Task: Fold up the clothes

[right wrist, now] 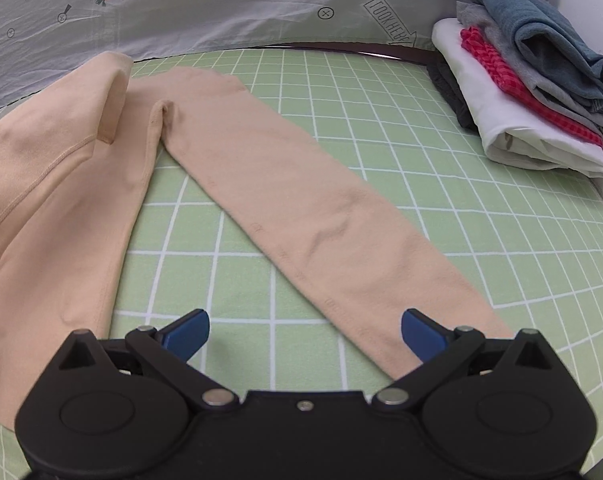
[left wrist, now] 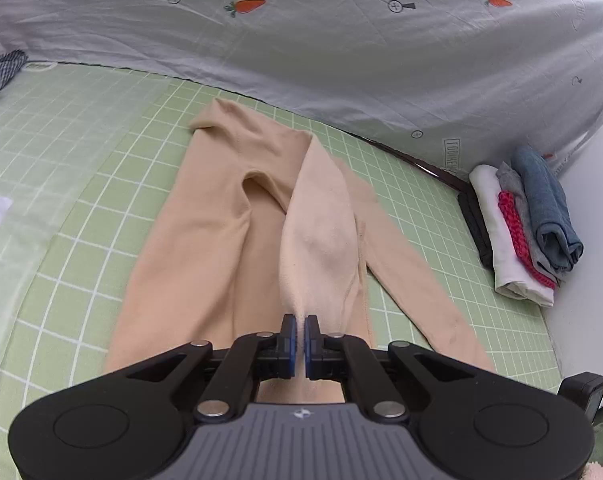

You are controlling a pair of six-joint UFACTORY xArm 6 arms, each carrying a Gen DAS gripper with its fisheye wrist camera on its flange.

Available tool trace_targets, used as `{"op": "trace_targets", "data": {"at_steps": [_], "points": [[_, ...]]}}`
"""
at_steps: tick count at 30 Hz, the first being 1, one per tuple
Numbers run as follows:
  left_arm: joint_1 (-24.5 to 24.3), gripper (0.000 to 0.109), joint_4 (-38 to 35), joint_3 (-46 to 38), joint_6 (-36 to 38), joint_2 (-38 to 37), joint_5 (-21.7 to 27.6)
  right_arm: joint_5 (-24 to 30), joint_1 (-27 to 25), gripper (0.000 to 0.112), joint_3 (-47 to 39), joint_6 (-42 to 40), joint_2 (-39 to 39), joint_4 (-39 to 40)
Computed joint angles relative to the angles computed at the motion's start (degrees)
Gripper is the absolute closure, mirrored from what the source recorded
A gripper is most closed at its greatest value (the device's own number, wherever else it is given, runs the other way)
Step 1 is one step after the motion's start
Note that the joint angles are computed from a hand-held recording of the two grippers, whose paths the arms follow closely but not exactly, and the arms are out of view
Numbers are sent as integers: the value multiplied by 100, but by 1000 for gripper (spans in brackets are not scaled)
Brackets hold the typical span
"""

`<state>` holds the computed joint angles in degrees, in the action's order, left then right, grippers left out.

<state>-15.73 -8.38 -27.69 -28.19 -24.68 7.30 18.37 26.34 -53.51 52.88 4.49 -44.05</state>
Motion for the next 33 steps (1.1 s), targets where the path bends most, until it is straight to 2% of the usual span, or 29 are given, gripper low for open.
{"op": "trace_targets", "data": {"at_steps": [10,17,19,25,29,31,33], "points": [[575,104,-26,827,-507,-972,785,365,486,9,109,77,-135,121],[840,101,147,836,-386,-828,1387,626,783,9,123,-5,-209,105],[865,93,12,806,-215,-792,1458,687,833,9,110,72,-221,54],[907,75,754,599,-376,-743,1513,704,858,9,-7,410,-136,-56],[908,68,1142,358,-446,-563,1522,626,752,9,-70,739,-62,-13],[870,60,1238,244,-435,-463,1552,628,682,9,-78,976,-65,-62],[822,57,1336,121,-433,-342,1572,632,612,9,-70,1198,-75,-150]]}}
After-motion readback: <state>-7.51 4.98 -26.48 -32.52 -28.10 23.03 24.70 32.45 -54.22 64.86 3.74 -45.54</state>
